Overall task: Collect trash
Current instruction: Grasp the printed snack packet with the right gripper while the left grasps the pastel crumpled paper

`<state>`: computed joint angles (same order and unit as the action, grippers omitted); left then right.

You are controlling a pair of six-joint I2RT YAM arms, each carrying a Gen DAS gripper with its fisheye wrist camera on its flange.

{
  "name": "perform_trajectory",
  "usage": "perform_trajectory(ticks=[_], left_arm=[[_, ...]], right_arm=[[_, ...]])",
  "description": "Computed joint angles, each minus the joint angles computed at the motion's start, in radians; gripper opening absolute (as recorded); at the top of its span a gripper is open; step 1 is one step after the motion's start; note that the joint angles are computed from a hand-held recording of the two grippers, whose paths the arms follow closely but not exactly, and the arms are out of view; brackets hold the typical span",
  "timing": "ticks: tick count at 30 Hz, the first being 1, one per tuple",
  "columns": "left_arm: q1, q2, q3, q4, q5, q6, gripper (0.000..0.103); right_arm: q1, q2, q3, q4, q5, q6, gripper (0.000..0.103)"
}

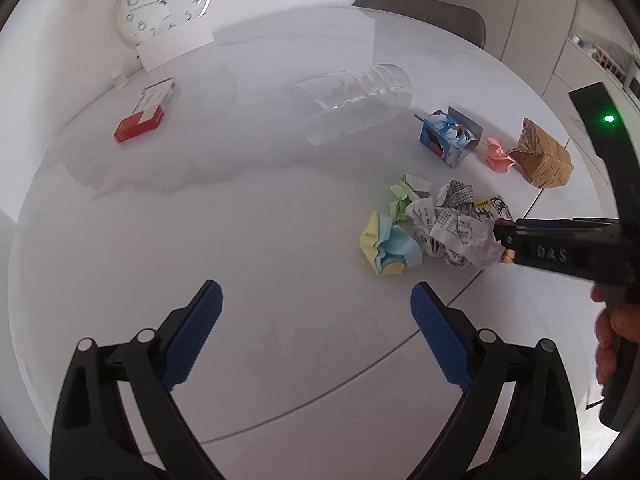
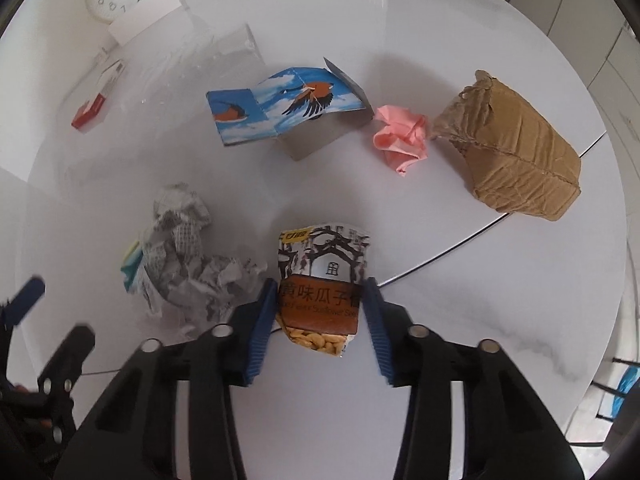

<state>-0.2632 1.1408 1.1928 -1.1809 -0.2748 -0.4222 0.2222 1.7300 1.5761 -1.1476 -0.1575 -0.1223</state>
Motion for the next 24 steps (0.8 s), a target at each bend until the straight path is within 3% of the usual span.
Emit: perform_trajectory(ticks=[3,10,14,18,24], left_arm=[[-0.006,0.027,-0.011,0.039,0.005,0.015,0.086],[-0.006,0.079,-0.049,0.16,0.062,0.093,0.079],[0.026,0.117,-0.058,0.218,0.114,0.141,0.066],[0.057,0.138,-0.065,0.249,0.168,0.181,0.041],[0.063,0.137,-0.061,0.242,0.177,0.18,0.038]], right_arm=[[-0.016,-0.003,-0.001,-0.01,-0.021,-0.015,0.034],[-0.108,-0.018,0.034,-0.065,-0.095,-0.065,0.033],[-0.15,-0.032,0.056,-0.104,-0.141,-0.111,0.033],[-0.2,-0.046,0.072,-0.141,-0.164,-0.152,0.033],[-0.238,-0.049,0.063,-0.146,-0.188,-0.147,0.033]])
